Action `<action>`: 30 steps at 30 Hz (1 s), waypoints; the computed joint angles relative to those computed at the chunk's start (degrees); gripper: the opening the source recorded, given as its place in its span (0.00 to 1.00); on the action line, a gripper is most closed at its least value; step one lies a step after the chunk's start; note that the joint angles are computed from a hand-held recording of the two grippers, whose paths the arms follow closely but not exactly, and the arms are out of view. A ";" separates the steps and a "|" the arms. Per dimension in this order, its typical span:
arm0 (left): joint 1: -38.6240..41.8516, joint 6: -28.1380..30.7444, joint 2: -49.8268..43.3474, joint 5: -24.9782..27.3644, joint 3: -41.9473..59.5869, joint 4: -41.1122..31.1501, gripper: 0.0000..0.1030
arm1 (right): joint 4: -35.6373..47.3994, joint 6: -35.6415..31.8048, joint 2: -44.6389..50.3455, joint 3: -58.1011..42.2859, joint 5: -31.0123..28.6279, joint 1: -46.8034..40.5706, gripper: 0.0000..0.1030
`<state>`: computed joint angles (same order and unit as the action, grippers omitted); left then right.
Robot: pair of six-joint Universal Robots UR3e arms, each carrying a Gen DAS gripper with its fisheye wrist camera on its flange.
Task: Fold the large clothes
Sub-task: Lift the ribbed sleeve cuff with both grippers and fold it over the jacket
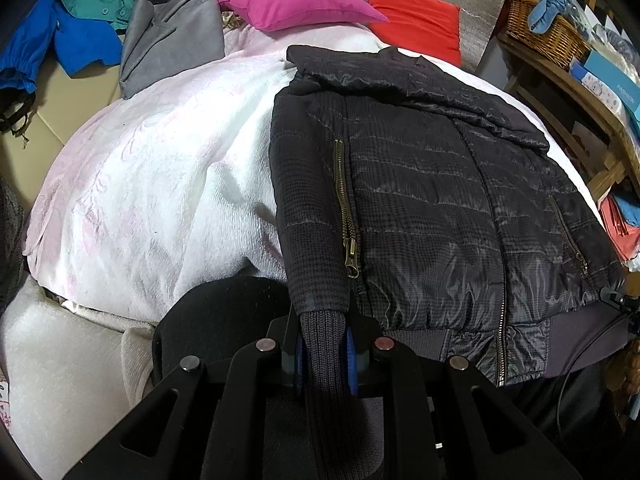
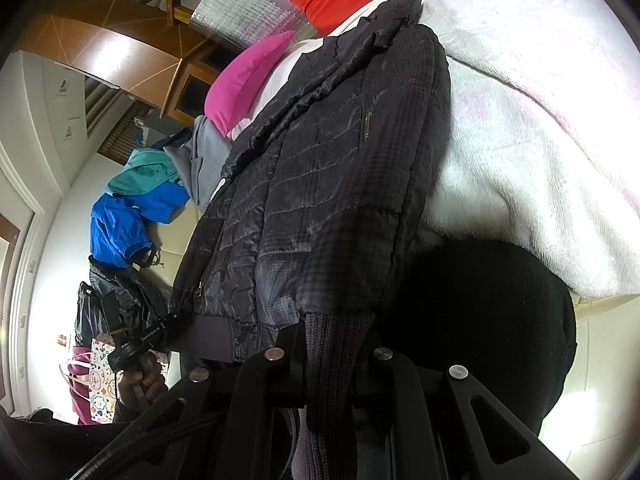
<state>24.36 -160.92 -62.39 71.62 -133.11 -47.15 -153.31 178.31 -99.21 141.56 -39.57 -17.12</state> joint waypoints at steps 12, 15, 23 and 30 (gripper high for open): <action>10.31 6.86 6.74 -10.25 1.98 -13.84 0.17 | 12.03 -7.80 -7.66 -0.05 5.83 -5.10 0.13; 13.05 8.68 8.01 -13.19 3.81 -18.29 0.17 | 18.67 -11.21 -11.95 -0.63 8.16 -7.12 0.13; 19.82 14.89 11.98 -19.50 9.18 -31.90 0.17 | 40.83 -22.44 -23.52 -2.99 13.41 -12.77 0.13; 24.75 19.32 10.33 -25.10 14.77 -40.04 0.17 | 69.54 -38.92 -31.80 -9.30 16.76 -19.62 0.12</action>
